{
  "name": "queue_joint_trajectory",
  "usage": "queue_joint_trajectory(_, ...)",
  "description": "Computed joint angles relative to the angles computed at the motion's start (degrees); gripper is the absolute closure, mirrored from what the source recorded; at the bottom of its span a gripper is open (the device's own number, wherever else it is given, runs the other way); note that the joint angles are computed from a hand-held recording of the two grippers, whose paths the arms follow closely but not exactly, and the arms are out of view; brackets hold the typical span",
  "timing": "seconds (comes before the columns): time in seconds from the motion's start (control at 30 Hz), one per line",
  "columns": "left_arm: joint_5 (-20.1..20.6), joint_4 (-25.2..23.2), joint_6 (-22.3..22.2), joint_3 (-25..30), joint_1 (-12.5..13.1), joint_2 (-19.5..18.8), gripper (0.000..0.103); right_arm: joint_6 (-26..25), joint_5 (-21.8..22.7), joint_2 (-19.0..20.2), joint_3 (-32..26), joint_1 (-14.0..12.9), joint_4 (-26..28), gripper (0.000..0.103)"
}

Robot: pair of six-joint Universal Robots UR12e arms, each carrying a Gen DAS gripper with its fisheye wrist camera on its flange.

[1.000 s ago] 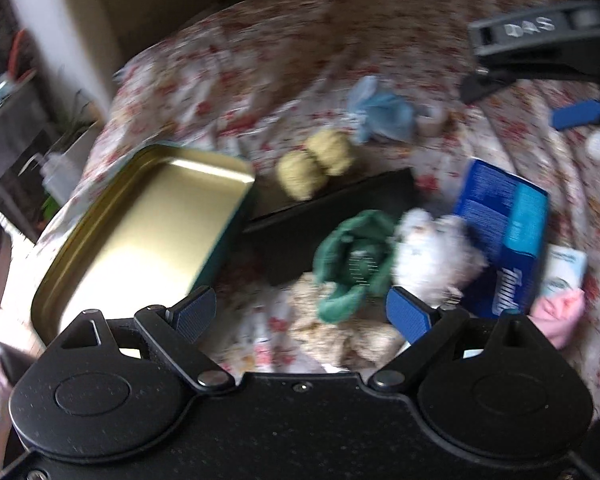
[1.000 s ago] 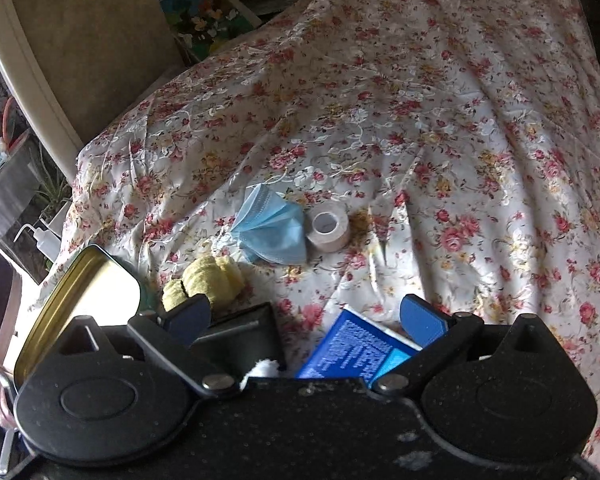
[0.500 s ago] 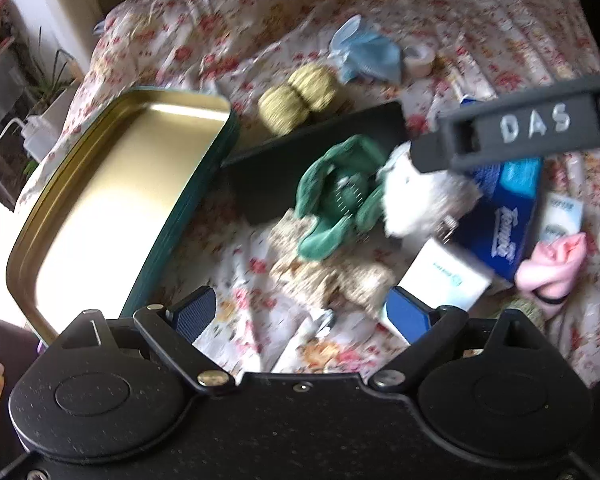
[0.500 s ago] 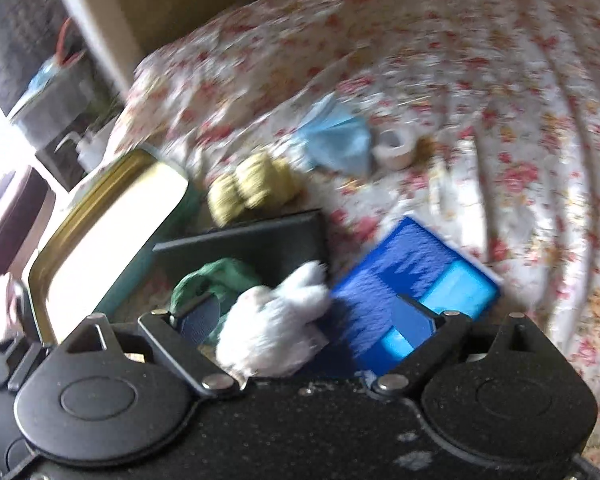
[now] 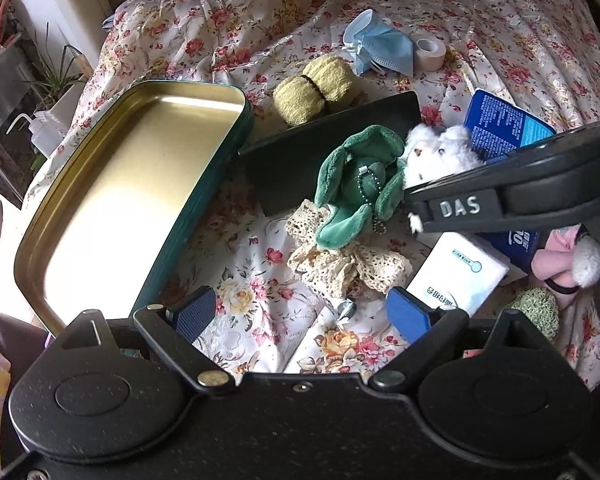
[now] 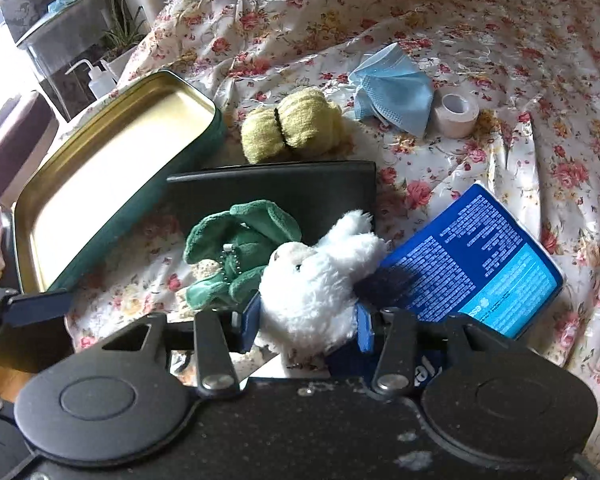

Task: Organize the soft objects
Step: 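Grasp the beige lace doily with the left gripper while the right gripper holds the white plush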

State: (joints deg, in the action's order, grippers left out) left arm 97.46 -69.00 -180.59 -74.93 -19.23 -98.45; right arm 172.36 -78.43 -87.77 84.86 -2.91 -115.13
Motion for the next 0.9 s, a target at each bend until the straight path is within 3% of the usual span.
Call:
queue_joint_trajectory(0.1,0.11,-0.16,0.0,0.04,-0.03,-0.08,0.013,0.95,0.26,-0.49,0.56,-0.52,-1.54,0.062)
queue_joint_trajectory(0.23,-0.25,-0.09,-0.93,0.14,0.16,-0.3,0.013,4.55,4.05,-1.74,1.66,-2.72,-4.99,0.062)
queue_joint_trajectory(0.5,-6.41,-3.86,-11.04,2.64,2.13,-1.98,0.013,11.07,6.82,-3.04,2.88,-5.43,-9.75,0.062)
queue_joint_trajectory(0.73,-4.09,-2.27,-12.92,3.75,0.48,-3.72,0.014,11.65,7.76,-3.46,3.3,-5.96,-10.82,0.061)
queue_joint_trajectory(0.9,-2.2,-5.84,-14.52,6.06,-0.44,-5.96,0.014,11.63,7.43,-3.87,3.91,-6.09,-12.33,0.061)
